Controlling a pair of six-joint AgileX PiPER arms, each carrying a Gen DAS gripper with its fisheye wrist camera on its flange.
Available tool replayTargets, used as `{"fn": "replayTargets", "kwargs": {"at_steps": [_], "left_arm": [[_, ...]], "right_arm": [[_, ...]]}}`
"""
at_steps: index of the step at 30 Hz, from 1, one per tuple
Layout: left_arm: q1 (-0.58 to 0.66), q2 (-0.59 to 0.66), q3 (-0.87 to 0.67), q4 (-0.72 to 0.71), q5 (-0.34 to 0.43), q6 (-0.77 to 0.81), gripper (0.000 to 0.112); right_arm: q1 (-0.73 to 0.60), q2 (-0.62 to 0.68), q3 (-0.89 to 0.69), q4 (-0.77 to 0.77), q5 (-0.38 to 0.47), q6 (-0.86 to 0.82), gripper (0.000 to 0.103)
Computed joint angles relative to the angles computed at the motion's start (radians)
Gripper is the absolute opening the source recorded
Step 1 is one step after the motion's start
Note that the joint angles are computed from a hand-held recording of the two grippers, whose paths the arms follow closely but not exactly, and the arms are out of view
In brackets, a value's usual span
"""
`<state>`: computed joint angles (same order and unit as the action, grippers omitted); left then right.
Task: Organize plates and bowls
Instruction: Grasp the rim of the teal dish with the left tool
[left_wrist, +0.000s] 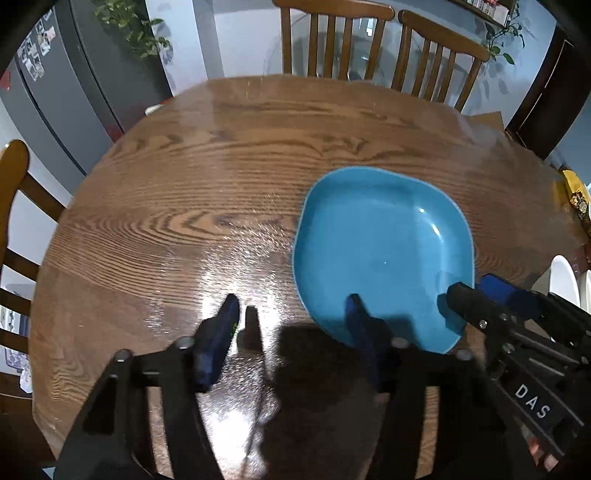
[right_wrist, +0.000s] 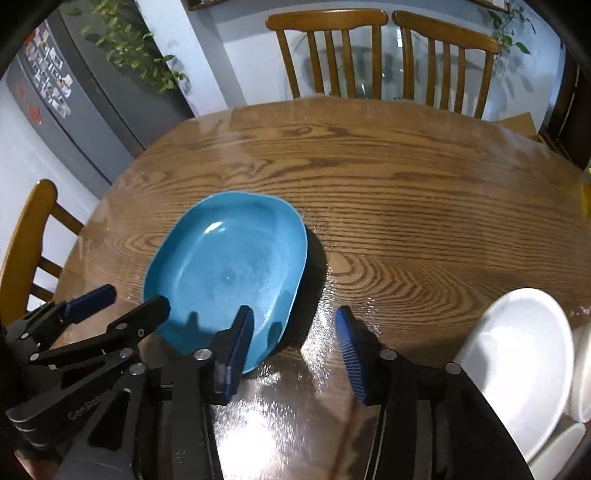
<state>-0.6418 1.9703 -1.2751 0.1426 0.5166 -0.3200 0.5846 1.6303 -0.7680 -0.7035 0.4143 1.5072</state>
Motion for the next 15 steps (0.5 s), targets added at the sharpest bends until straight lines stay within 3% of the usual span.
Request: {"fn": "replayTargets", "kwargs": {"at_steps": [5,7,9,11,15], "left_arm": [[0.006,0.020,0.001,-0.010,-0.018,0.027,0.043],[0.003,0.008,0.018,0.000,-0.034,0.039,0.029],[0.007,0.001,0.029,-0.016,-0.044,0.080,0.025],[0.012,-0.016,0.055,-0.052,-0.059,0.141,0.012],[0.016,-0.051,0.114,-0.048,-0.085,0.146,0.010]], "right_arm": [[-0.018,0.031,-0.005,0.034,-0.019,-0.066,0.027],[-0.017,0.025,0.001,0.037,-0.026,-0.070,0.023],[-0.015,0.022,-0.003,0.037,-0.017,-0.078,0.016],[-0.024,0.021,-0.006,0.068,-0.028,-0.124,0.008],[0.016,0.024,-0.027,0.059,0.001,-0.112,0.008]]}}
